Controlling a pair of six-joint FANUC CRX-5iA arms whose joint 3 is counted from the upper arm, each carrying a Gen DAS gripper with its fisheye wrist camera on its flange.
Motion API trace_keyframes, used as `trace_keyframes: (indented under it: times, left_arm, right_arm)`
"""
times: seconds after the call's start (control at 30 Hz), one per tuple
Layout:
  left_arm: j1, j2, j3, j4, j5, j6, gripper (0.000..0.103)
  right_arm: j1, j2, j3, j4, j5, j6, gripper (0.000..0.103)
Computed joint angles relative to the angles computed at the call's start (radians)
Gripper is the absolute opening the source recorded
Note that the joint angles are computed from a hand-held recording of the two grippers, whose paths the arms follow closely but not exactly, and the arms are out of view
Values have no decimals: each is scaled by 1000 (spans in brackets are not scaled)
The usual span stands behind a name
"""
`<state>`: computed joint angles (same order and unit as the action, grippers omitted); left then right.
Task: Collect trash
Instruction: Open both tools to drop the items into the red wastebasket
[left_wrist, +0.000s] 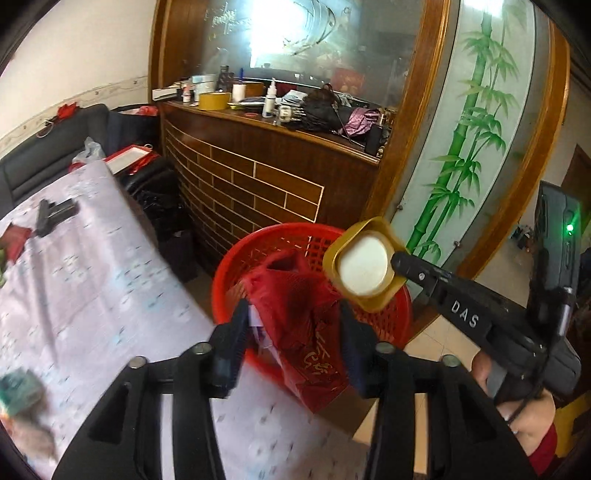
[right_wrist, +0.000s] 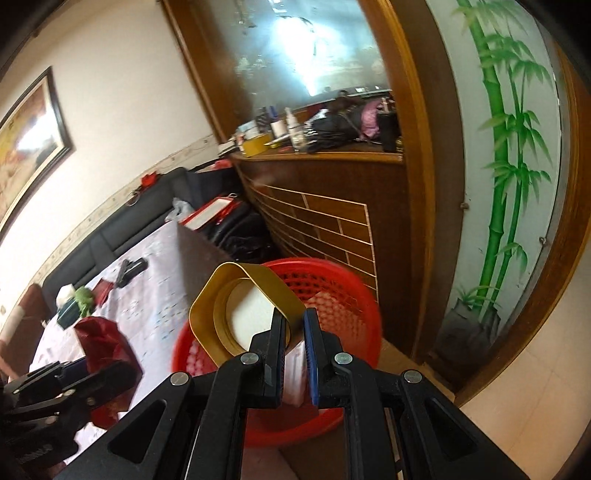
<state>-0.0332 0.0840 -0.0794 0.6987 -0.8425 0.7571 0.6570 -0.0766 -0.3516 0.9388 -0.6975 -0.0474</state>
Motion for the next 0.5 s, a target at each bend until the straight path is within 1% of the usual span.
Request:
trace_keyframes:
  times: [0.03,0.07,0.1,0.13,0.17,0.2,0.23,0.33,0.47,0.5]
  left_arm:
    - [-7,15,18,-19,2,24,64]
    - [-10,24,27,-28,5,42,64]
    - [-8,28,30,-28,-1,50,64]
    - [-2,29,27,-21,-9,46,64]
    - [6,22,16,-13,-13,38,64]
    - [14,17,12,-14,-15,39,64]
    - [27,0,-9,-10,-11,32,64]
    - [59,-45,-58,-11,1,20,66]
    - [121,-128,-144,-16,21,-10,67]
    - [140,-152,-170,-8,24,-24,67]
  right_arm:
    - [-5,8,4,-3,-1,3,13]
    - [-13,18,12,-11,0,14,14]
    - [-22,24,19,-28,8,29,19]
    - [-25,26,18,-32,10,27,26]
    - [-27,26,17,-36,8,22,30]
    - [-27,19,8,-27,10,7,36]
    - [-27,12,-5,-11,15,-9,40]
    - [-6,-1,-20,14,-6,-25,40]
    - [47,4,3,-26,-52,19,41]
    - [60,5,6,-34,-50,28,41]
